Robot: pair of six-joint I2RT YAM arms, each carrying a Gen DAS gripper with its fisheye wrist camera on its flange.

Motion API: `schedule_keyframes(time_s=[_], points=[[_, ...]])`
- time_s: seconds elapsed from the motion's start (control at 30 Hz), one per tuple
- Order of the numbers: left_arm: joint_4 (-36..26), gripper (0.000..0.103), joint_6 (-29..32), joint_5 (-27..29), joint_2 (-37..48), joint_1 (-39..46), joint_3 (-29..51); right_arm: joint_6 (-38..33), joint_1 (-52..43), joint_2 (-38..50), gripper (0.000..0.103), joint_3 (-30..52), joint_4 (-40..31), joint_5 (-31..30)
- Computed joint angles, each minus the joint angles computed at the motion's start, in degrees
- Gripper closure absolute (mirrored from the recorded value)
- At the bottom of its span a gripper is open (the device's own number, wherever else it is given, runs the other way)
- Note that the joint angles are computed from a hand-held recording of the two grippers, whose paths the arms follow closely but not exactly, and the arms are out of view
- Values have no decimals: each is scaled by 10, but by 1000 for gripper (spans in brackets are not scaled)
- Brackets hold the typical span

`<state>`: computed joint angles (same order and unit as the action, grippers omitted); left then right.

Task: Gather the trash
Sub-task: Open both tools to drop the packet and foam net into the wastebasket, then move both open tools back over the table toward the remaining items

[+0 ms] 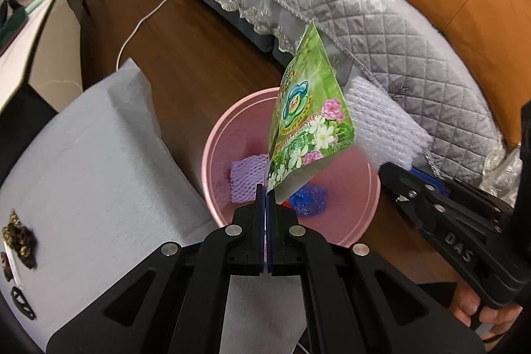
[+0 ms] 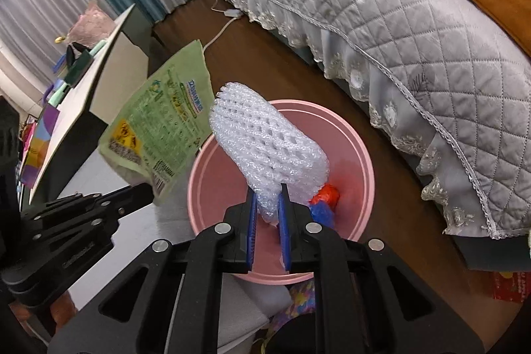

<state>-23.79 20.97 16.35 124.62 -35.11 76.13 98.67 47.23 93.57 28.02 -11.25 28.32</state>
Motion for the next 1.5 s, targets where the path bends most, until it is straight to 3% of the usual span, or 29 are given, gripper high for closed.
schedule_keyframes(time_s=[0.1, 0.17, 0.2, 0.23, 0.27, 0.3, 0.37, 0.47, 0.67, 0.83, 0.93, 1.17, 1.5], points=[[-2, 103, -7, -7, 26, -5, 22, -4, -19, 3, 87, -11, 13, -15], [-8, 99, -18, -13, 44, -8, 42, -4, -27, 8, 78, -13, 12, -20], [-13, 82, -24, -14, 52, -6, 51, -4, -30, 12, 64, -12, 12, -22], [-28, 40, -31, -18, 65, -5, 68, 0, -33, 15, 48, -12, 11, -23], [-34, 19, -40, -29, 70, -5, 75, 2, -33, 16, 42, -12, 12, -23], [-25, 11, -57, -53, 74, -6, 74, 8, -34, 17, 37, -12, 7, -20], [1, 11, -76, -63, 73, 3, 63, 16, -33, 20, 30, -10, 0, -18], [-18, 11, -69, -60, 80, 14, 72, 22, -31, 22, 26, -11, 4, -21], [14, 11, -51, -71, 30, 30, 10, 16, -22, 16, 19, 14, -34, -4], [63, 11, -25, -61, -53, 75, -96, 34, 35, 21, 13, 86, -147, 78], [85, 11, 20, -50, -114, 129, -165, 46, 78, 42, 10, 149, -224, 133], [87, 11, 149, -6, -234, 309, -262, 76, 191, 138, 5, 355, -367, 174], [84, 11, 344, 86, -315, 568, -322, 61, 307, 418, 5, 830, -574, 200]])
